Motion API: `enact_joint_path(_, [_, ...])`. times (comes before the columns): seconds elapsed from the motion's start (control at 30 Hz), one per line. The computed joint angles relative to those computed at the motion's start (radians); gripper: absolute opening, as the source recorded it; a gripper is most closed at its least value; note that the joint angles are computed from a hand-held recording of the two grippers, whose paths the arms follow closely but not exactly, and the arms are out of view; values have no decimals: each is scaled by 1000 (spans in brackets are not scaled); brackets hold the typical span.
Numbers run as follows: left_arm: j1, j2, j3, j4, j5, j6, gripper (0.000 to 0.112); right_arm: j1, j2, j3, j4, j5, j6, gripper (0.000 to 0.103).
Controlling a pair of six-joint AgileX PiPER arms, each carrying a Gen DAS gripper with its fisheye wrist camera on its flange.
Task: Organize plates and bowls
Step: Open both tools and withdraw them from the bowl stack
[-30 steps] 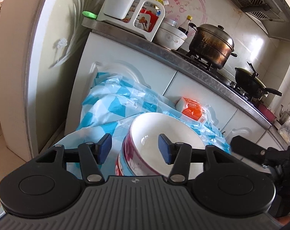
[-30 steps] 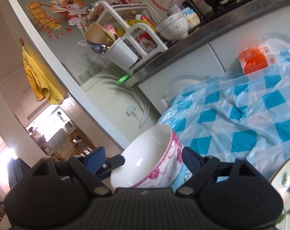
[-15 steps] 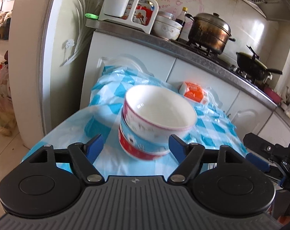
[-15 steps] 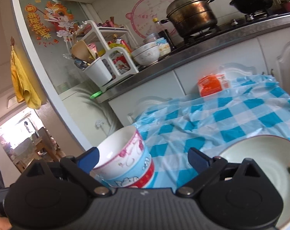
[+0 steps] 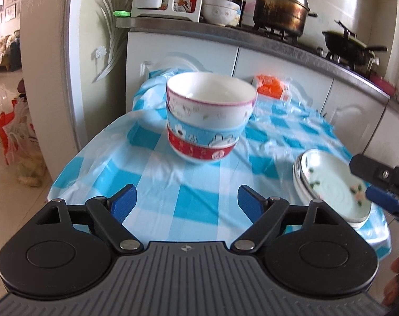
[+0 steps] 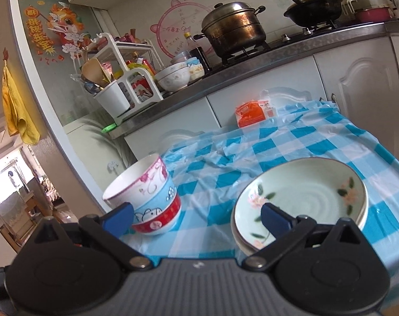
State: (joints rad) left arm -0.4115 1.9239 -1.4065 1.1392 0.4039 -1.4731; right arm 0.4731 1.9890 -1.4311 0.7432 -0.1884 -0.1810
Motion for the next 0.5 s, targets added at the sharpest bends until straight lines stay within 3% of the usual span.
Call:
enact_joint_path(0.3, [-61, -37, 82, 93, 82, -83, 103, 39, -63, 122, 65, -64, -32, 102])
enact_joint_path(0.5, [-84, -46, 98, 112, 115, -107, 103, 65, -90, 168, 211, -100, -185, 102])
